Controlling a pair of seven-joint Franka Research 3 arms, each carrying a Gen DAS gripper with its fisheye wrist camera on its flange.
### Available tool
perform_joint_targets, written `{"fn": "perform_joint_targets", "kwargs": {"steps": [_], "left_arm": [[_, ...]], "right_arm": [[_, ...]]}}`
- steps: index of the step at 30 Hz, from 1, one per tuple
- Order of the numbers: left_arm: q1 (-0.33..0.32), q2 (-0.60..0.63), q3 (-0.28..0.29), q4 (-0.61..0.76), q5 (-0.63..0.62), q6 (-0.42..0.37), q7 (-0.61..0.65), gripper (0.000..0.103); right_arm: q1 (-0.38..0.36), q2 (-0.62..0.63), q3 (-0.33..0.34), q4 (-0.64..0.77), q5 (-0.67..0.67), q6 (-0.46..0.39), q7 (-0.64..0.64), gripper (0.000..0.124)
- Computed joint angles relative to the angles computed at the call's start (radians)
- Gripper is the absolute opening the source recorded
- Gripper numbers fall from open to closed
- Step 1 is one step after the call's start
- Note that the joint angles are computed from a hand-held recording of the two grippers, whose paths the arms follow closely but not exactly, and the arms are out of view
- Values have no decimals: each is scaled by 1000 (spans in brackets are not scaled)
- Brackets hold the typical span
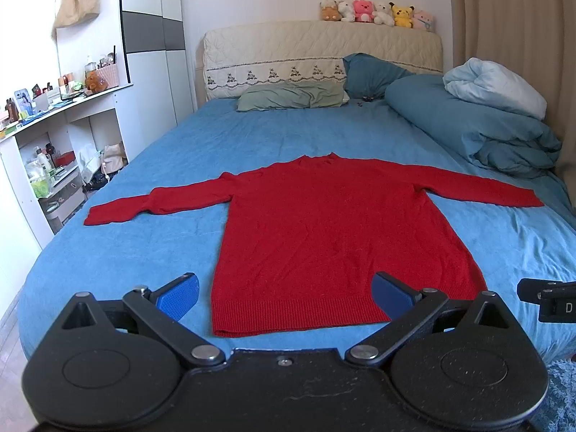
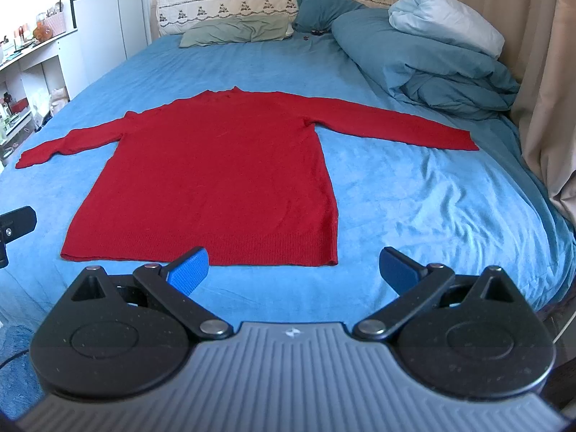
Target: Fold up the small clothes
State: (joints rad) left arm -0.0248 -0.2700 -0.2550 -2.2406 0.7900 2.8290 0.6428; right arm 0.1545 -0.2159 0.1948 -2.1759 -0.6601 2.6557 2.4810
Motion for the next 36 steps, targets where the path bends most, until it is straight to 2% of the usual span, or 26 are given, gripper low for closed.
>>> {"fn": "perform_joint_targets", "kwargs": {"steps": [36], "left_arm": [[2, -9, -2, -4, 3, -1, -12, 103]], "right_arm": [[6, -2, 1, 3, 6, -4, 2, 103]]}}
